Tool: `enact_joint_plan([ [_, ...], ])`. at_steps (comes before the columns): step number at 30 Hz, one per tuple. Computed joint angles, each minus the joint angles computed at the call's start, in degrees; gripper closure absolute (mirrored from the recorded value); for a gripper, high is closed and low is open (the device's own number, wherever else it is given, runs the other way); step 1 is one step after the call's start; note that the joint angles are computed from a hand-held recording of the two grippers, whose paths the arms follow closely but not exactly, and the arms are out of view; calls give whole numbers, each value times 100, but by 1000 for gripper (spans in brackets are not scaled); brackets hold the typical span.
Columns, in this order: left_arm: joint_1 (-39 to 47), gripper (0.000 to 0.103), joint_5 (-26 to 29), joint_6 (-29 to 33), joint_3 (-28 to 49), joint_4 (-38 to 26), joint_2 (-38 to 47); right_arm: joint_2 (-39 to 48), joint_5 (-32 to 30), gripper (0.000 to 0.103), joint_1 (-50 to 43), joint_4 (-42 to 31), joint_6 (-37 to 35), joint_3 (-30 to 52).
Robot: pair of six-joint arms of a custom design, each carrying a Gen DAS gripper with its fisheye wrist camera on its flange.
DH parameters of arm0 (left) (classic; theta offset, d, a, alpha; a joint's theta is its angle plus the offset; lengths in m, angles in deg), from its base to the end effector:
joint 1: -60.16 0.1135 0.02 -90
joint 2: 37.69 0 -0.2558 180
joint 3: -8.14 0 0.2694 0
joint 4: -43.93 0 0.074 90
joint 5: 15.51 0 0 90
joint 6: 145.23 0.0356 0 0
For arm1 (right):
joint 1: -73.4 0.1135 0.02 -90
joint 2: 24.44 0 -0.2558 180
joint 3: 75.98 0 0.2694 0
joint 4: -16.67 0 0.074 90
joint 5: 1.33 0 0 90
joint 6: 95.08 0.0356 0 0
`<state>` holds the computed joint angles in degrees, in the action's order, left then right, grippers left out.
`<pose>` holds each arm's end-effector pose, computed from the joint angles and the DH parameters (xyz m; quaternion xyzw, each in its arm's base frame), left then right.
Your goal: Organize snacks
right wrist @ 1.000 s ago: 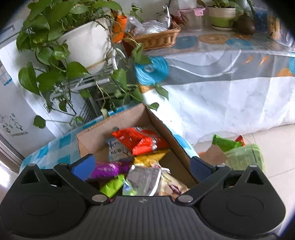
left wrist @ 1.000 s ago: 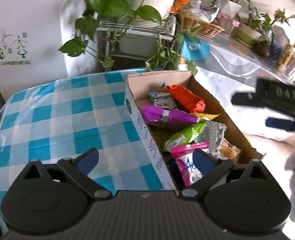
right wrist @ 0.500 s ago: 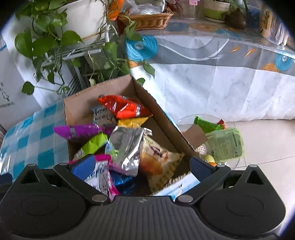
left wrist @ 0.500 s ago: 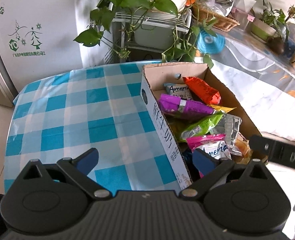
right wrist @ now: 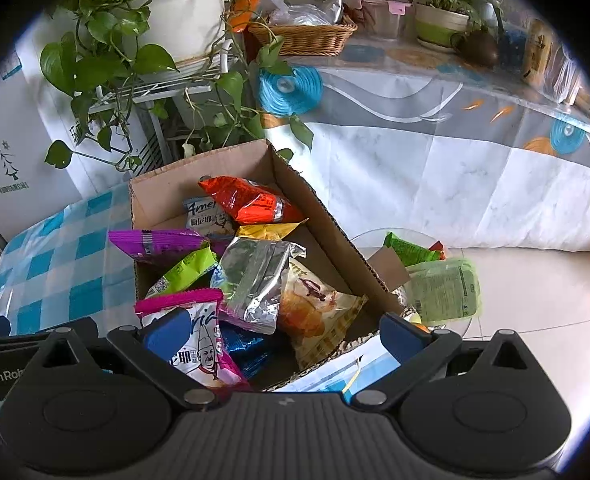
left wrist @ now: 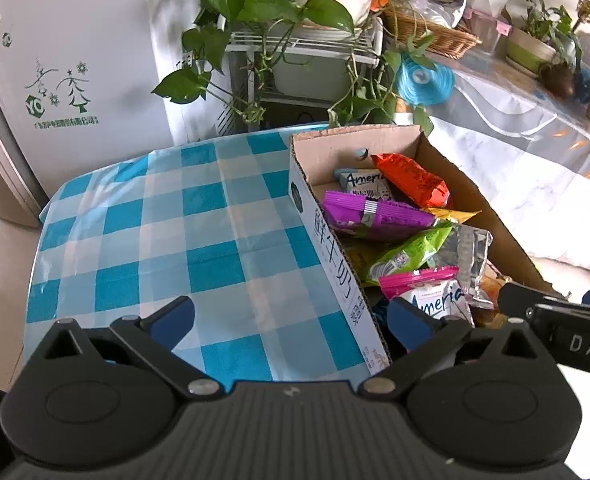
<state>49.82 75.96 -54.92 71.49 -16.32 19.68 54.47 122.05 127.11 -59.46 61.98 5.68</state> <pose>0.2104 -0.0393 0.2680 0.0922 0.9472 -0.0390 0.3045 0.1753 0.2057 0.2781 0.1514 0.9366 -0.0201 0.3155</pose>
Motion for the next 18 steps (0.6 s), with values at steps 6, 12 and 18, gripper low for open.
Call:
enact_joint_plan([
  [6,-64,1,-113,-66,35,-1,75,99,-19,0,-27,-39,-38,71],
  [12,-146,1,-353,-24,119,-4,117,181,-13,0,-47,-50,-111,139],
  [18,-131,1,-407,44,138,7,128,207,-3,0,-56,-26,-176,166],
])
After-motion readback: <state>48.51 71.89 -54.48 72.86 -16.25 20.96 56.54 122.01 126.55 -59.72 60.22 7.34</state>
